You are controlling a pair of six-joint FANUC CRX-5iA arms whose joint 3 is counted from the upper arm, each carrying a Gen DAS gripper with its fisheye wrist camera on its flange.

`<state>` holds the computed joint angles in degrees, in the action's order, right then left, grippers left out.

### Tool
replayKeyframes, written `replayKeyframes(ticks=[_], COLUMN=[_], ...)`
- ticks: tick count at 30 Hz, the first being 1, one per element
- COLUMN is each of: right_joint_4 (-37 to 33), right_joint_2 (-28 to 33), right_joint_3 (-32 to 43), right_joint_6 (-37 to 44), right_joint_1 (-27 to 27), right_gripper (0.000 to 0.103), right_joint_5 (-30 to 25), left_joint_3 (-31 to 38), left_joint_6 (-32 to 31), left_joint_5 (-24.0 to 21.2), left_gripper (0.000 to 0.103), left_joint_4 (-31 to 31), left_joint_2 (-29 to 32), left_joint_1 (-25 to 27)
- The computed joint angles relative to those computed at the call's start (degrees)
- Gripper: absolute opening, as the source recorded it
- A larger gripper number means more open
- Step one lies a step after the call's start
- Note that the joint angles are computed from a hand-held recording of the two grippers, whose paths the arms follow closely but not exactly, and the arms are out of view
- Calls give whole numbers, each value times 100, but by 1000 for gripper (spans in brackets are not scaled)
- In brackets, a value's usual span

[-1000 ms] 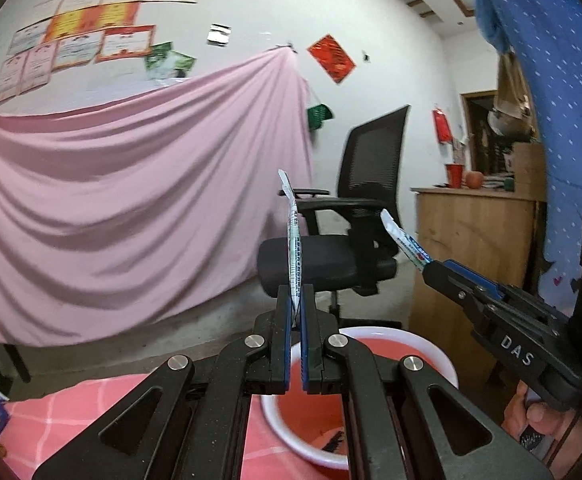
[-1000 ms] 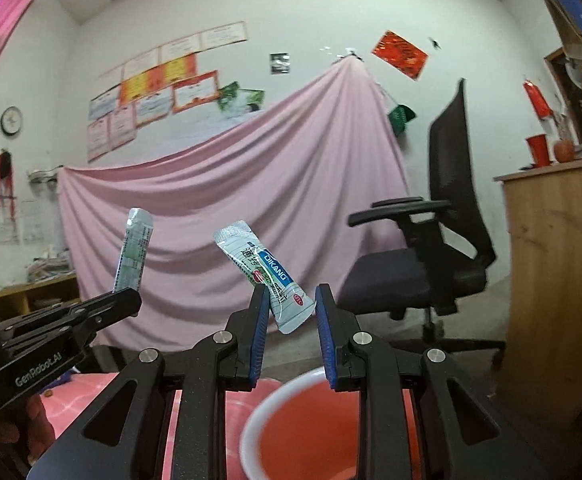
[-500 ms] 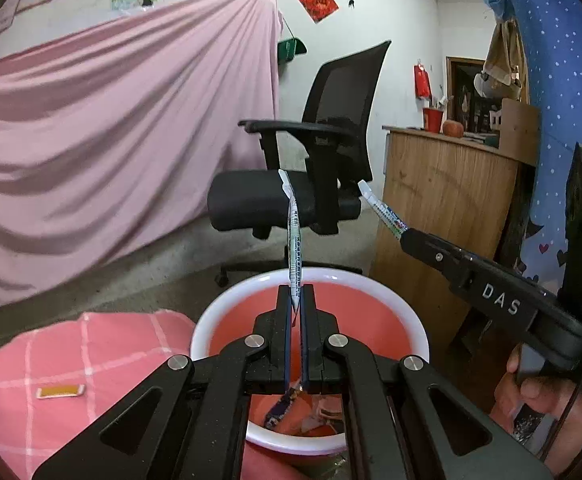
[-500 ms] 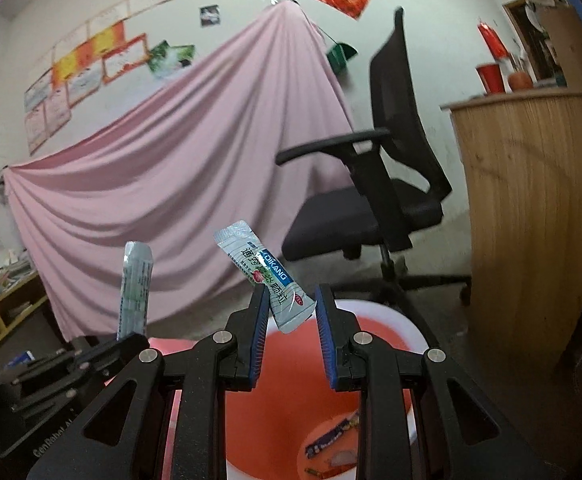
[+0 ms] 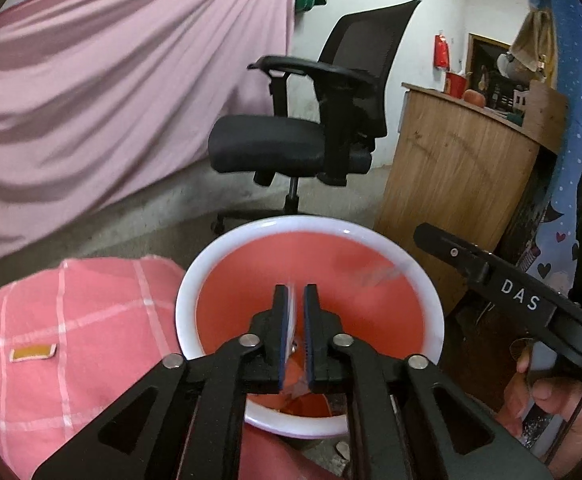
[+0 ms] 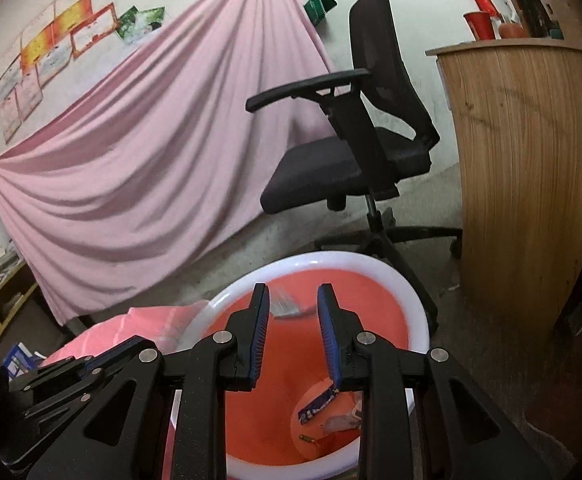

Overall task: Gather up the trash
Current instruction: 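Carry both tubes over the bucket and open both tools to drop them, then move both tools back over the table toward the orange strip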

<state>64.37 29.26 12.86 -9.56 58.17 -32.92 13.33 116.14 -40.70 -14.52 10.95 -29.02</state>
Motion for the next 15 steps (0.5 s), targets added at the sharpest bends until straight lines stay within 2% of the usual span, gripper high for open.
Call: replayKeyframes(ticks=[2, 6, 8, 9, 14, 15], right_joint_4=[-296, -527, -500, -443, 262, 429], right_joint_2=[55, 134, 148, 152, 146, 151], right_joint_3=[133, 304, 332, 330, 237, 225], right_joint_6=[282, 553, 573, 546, 164, 57], right_joint_1=[39, 82, 104, 106, 106, 91], right_gripper=[25, 28, 37, 39, 51, 52], right_joint_5=[-98, -213, -245, -238, -140, -104], left_joint_3=[-18, -104, -137, -186, -355, -343], left_joint_6=[60, 344, 561, 698, 1309, 1448], left_joint_5=[-93, -170, -231, -222, -299, -376], left_gripper=[17, 19, 26, 33, 40, 44], left_joint_4=[53, -83, -253, -356, -956, -1123], left_joint_2=[-17, -156, -247, -331, -676, -727], left_joint_1=[48, 93, 84, 84, 20, -22])
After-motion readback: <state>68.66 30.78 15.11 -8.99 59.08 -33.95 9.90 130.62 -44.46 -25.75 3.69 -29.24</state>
